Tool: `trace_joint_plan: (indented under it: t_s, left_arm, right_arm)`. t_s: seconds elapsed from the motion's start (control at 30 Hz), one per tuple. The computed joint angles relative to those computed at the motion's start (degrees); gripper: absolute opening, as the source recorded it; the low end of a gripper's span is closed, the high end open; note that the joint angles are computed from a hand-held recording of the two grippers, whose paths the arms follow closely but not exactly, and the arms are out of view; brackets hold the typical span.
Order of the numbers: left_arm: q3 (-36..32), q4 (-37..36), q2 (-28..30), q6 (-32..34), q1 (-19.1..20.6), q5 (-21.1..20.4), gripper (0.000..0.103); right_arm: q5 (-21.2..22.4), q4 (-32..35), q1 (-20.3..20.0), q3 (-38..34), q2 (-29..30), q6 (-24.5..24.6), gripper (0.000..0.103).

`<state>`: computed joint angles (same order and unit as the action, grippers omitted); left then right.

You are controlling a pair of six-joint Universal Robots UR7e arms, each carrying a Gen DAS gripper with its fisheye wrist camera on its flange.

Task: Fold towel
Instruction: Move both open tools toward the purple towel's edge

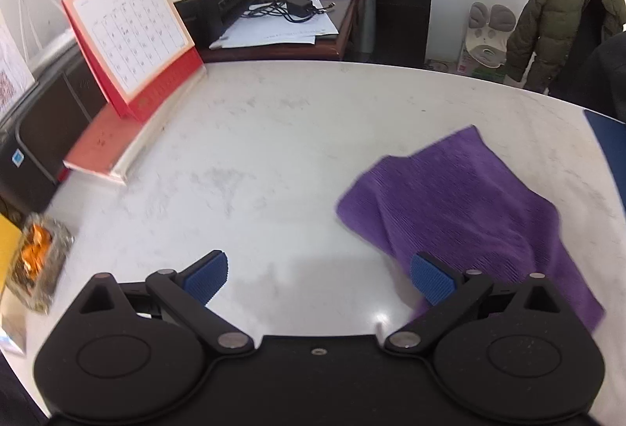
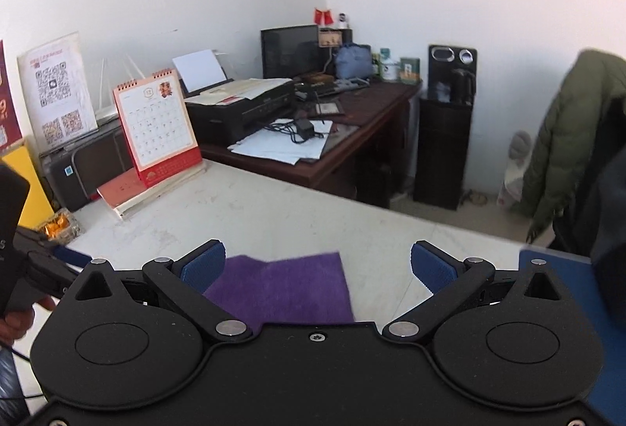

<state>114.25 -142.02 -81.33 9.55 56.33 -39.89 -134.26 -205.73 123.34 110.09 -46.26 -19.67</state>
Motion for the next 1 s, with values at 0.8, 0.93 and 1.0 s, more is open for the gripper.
trace_joint_plan:
  t_s: [0.8, 0.93, 1.0]
  left_arm:
    - [0.0, 17.3, -4.7, 5.5, 5.1, -15.7, 0.1]
    - [4.0, 17.8, -7.8, 6.8, 3.1, -12.7, 0.1]
    - [5.4, 17.2, -9.0, 7.9, 2.8, -11.6, 0.1]
  right_arm:
    - [4.4, 24.4, -4.6, 7.5, -4.2, 23.5, 0.103]
    - [2.3, 25.9, -2.3, 10.8, -4.3, 27.4, 0.103]
    - [1.9, 25.2, -1.3, 12.0, -4.2, 29.1, 0.103]
